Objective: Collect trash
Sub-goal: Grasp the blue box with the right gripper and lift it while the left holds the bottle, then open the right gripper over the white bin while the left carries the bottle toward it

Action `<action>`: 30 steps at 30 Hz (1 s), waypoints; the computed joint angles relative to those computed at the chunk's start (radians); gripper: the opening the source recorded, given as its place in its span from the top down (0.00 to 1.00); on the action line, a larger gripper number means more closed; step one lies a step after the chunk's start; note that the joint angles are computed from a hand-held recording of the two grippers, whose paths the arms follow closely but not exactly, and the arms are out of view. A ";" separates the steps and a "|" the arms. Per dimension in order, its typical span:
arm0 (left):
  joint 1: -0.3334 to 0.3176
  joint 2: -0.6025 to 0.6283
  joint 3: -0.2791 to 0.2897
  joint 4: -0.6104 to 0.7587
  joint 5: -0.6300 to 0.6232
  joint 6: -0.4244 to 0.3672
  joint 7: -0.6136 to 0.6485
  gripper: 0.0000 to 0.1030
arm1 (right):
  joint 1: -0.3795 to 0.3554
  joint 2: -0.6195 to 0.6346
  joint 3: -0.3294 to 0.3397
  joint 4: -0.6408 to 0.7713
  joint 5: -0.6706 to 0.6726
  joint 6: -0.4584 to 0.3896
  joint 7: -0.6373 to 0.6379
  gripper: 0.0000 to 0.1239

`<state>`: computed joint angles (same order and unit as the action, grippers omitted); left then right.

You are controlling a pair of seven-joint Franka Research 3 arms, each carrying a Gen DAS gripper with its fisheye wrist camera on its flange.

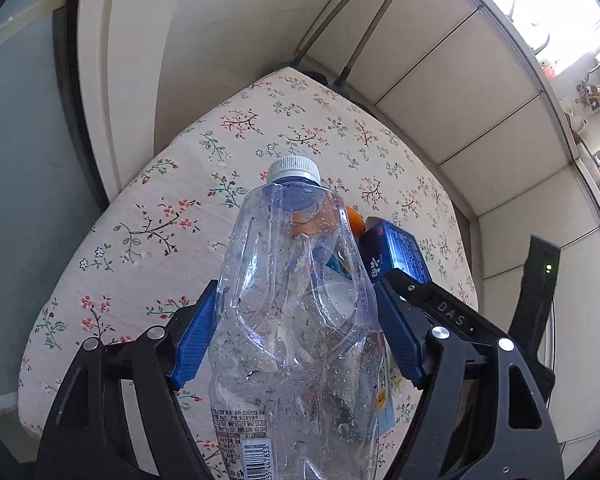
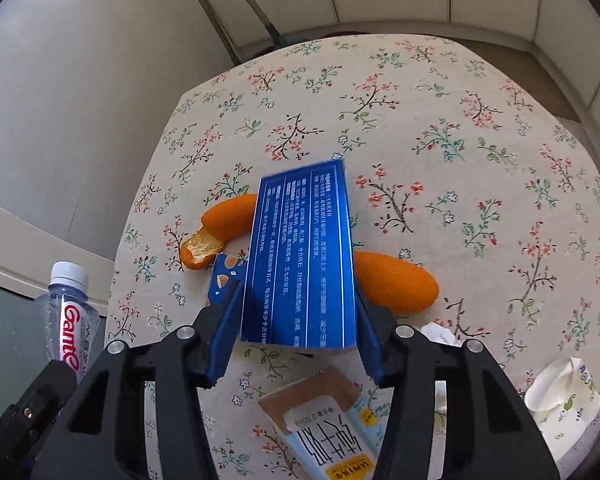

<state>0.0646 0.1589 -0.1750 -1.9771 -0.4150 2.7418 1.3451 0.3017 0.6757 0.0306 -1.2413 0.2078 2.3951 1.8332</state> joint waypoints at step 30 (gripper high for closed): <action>-0.131 0.067 -0.003 0.036 0.406 0.032 -0.253 0.30 | -0.159 -0.514 -0.096 -0.692 -0.056 0.390 -0.061 0.60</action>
